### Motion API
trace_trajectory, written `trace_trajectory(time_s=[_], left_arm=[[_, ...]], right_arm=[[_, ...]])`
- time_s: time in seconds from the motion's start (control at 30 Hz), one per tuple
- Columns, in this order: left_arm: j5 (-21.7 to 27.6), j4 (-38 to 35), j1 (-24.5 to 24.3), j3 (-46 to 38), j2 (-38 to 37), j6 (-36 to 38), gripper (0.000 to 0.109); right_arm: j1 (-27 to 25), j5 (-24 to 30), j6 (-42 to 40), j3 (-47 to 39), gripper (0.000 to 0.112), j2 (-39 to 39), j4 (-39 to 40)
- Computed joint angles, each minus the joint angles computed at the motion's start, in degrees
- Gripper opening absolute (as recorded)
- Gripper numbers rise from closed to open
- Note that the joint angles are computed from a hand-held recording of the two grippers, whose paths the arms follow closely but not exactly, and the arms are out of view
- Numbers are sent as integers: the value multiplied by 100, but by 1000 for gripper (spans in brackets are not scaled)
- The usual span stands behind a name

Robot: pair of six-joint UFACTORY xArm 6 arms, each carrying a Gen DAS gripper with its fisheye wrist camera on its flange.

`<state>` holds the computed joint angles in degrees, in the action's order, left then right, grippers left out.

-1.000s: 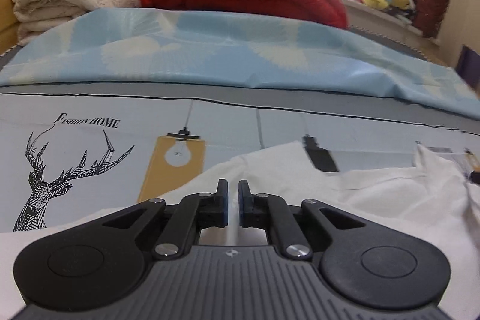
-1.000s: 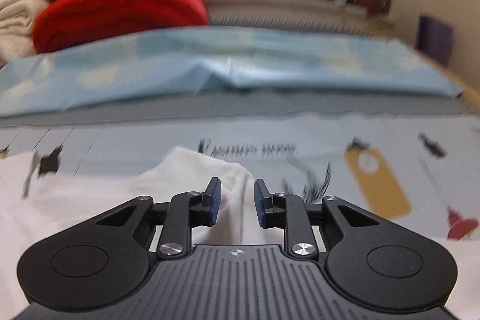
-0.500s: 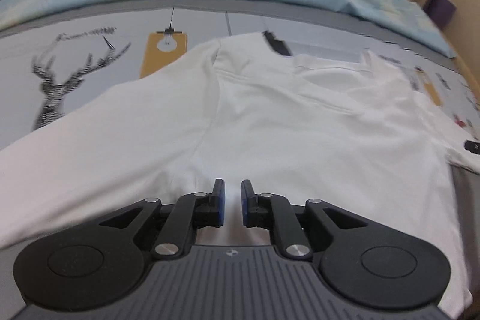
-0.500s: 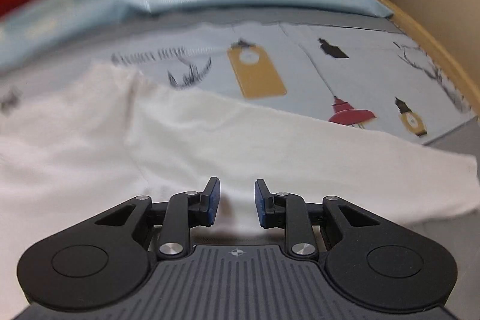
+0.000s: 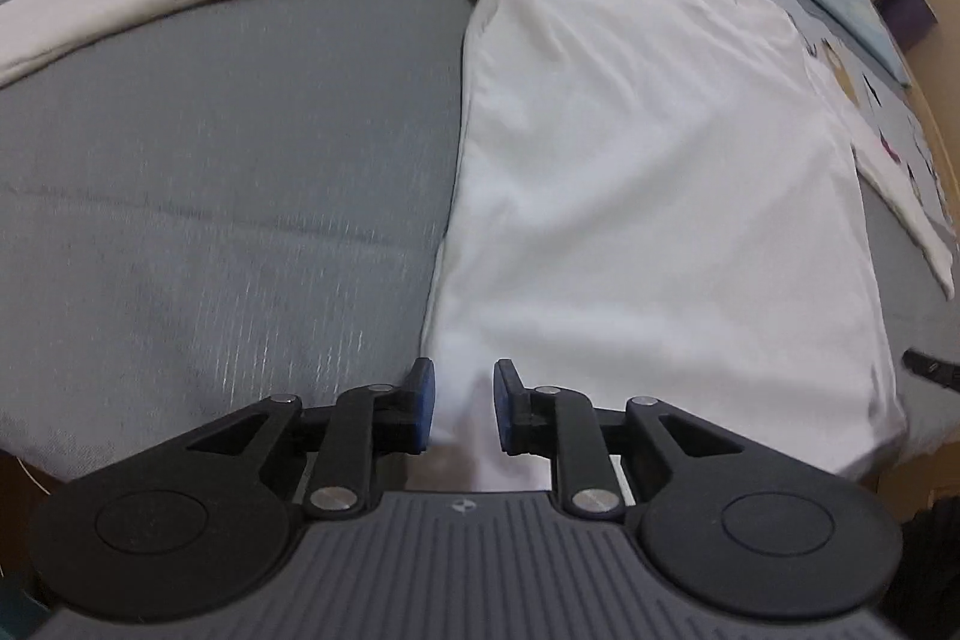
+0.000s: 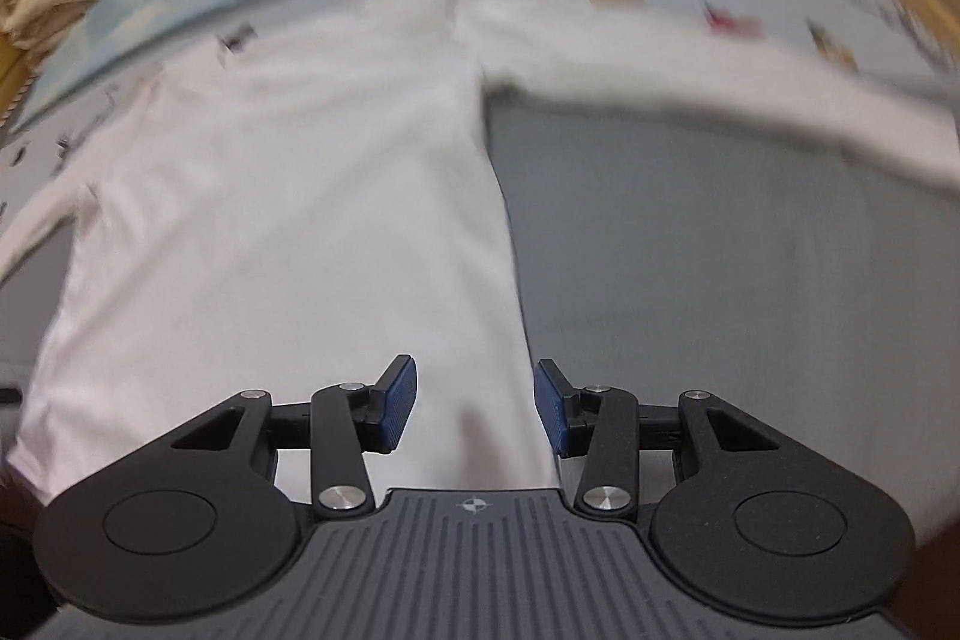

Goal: Fold small clothes

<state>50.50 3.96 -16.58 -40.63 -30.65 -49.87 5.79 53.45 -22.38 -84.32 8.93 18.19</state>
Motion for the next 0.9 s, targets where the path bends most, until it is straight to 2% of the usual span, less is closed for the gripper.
trace_trajectory(time_s=[0.07,0.17,0.23,0.27,0.3,0.33,0.37,0.47,0.57,0.6,0.67,0.7,0.73,0.8,0.9], left_arm=[[47,-194,11,169,-136,141,33],[316,-326,19,227,-166,212,33],[272,-255,-24,268,-229,193,33],[278,-266,-33,269,-231,232,26],[312,-236,-70,270,-247,269,18],[334,-176,-119,268,-277,290,6],[305,25,-202,292,-370,140,6],[138,651,-439,398,-799,-403,6],[577,617,-541,328,-749,-468,6],[702,461,-524,294,-642,-311,7],[967,368,-540,181,-438,-171,16],[943,470,-544,170,-443,-219,17],[880,608,-582,174,-506,-307,19],[606,827,-658,234,-701,-413,22],[278,733,-729,298,-731,-278,22]], right_arm=[[13,116,247,206,45,-82,-503],[-7,80,241,460,45,-181,-666],[-25,157,456,497,44,-148,-939],[-61,156,474,514,43,-137,-933],[-89,143,456,538,34,-164,-857],[-112,140,455,547,10,-187,-776],[-158,234,425,512,5,-189,-612],[-314,89,371,638,5,-385,-165],[-486,10,356,671,4,-529,262],[-501,105,440,656,4,-519,147],[-459,299,686,581,5,-394,-267],[-389,345,845,576,6,-346,-610],[-341,318,960,617,12,-347,-908],[-273,-15,1039,825,14,-495,-1080],[-218,-731,814,1238,18,-852,-906]])
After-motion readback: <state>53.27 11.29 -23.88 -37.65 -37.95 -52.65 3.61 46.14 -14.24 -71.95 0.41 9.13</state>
